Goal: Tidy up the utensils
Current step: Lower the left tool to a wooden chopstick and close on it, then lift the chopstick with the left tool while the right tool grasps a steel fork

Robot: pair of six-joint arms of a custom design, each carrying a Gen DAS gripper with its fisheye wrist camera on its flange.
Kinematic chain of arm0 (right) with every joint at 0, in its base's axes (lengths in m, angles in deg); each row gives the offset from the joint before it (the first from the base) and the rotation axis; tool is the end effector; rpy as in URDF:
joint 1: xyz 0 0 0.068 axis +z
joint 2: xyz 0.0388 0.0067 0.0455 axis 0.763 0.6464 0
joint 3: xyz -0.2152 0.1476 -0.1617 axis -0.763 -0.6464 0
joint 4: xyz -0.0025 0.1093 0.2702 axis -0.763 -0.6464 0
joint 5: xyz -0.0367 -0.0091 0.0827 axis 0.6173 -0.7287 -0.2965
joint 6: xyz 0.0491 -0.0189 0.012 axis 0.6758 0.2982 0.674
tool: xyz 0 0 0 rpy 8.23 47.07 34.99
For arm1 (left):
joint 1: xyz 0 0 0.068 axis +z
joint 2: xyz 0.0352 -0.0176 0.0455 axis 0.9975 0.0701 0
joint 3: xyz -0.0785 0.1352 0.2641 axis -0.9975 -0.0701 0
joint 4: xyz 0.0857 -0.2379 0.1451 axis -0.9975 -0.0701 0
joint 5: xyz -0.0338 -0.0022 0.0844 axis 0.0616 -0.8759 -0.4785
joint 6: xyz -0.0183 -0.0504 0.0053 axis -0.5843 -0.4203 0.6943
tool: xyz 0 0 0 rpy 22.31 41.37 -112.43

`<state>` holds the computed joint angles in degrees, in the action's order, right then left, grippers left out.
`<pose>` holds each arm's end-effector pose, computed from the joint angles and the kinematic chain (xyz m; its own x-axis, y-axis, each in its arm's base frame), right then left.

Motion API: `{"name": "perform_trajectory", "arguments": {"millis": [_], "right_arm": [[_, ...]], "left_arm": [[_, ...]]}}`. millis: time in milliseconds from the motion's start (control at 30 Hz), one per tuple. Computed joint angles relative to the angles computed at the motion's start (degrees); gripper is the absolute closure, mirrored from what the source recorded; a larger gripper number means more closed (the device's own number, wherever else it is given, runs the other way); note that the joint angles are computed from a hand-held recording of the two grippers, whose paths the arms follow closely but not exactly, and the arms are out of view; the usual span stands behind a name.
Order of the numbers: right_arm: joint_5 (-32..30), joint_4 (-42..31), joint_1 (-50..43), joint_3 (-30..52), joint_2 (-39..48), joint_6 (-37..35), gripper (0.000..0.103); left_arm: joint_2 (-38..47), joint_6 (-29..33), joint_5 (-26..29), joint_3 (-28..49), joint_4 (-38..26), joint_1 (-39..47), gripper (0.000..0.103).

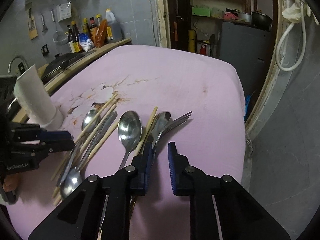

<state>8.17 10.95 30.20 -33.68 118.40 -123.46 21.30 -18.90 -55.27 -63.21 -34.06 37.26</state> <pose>0.2304 -0.0590 0.1176 -0.6131 -0.4278 -0.6642 -0.6287 0.7733 0.0823 0.1475 -0.1519 0.0916 -0.8216 -0.0665 -0.5661 0.0543 0.9795 -0.1939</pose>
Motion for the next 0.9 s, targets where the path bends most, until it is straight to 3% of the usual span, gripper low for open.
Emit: {"name": "perform_trajectory", "arguments": {"millis": [167,267,367,900], "right_arm": [[1.17,-0.69,2.01,2.35,2.08,3.08,0.09],[1.33,-1.57,2.55,3.44,3.09,4.68,0.091],[-0.25,-4.39,1.57,4.43,3.8,4.55,0.099],[-3.05,-11.82,-7.79,1.51,-0.55,-4.75,0.099]], "left_arm": [[-0.13,0.51,2.23,0.93,-0.86,1.39,0.088],[-1.24,-0.01,3.99,0.46,-1.42,1.75,0.099],[-3.24,-1.22,5.21,-0.09,-2.81,1.82,0.1],[-22.36,-16.66,-1.32,-5.9,-19.5,-12.36,0.1]]}}
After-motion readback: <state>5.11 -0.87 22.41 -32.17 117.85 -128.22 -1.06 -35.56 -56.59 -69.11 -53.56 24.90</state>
